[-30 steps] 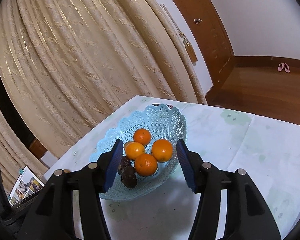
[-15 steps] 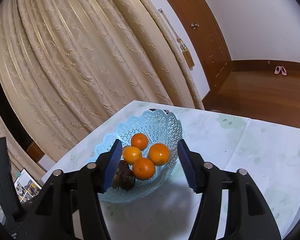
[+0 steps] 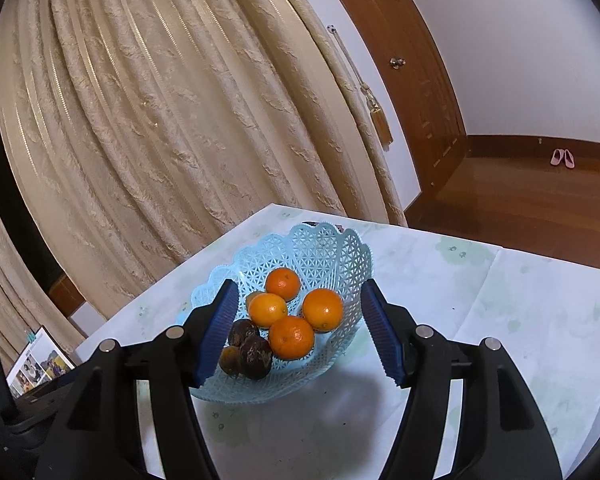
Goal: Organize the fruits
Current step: 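Move both open tools back toward the two red tomatoes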
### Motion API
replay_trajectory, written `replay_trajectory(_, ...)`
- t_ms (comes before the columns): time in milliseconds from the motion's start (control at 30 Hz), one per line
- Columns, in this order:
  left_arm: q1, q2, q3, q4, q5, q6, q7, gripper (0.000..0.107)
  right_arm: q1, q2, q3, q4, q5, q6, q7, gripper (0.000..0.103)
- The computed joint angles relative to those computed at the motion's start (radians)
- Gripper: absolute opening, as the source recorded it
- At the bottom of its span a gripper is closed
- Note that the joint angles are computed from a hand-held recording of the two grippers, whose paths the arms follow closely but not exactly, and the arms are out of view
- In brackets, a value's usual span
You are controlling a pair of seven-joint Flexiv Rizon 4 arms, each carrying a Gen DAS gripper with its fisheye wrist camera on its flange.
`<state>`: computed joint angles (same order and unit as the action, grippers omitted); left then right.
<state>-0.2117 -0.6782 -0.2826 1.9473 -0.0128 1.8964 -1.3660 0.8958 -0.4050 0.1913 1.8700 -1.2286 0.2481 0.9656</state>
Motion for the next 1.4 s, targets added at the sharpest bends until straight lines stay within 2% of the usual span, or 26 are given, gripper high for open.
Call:
replay_trajectory(433, 0.001, 0.039, 0.058, 0.054, -0.005, 0.051, -0.023, 0.081, 0.016, -0.038, -0.014, -0.048, 0.006, -0.007, -0.101, 0.070)
replay_trajectory(767, 0.042, 0.055, 0.063, 0.090, 0.010, 0.075, -0.036, 0.081, 0.024, -0.062, -0.029, -0.075, 0.002, 0.022, -0.172, 0.070)
replay_trajectory(1100, 0.221, 0.067, -0.012, 0.129, 0.049, 0.032, -0.093, 0.081, 0.033, -0.096, -0.048, -0.112, -0.025, 0.073, -0.262, 0.070)
replay_trajectory(1233, 0.311, 0.059, -0.064, 0.141, 0.063, -0.005, -0.105, 0.081, 0.034, -0.114, -0.059, -0.131, -0.050, 0.122, -0.311, 0.071)
replay_trajectory(1400, 0.367, 0.041, -0.105, 0.154, 0.077, -0.031, -0.098, 0.081, 0.032, -0.135, -0.073, -0.153, -0.077, 0.203, -0.366, 0.072)
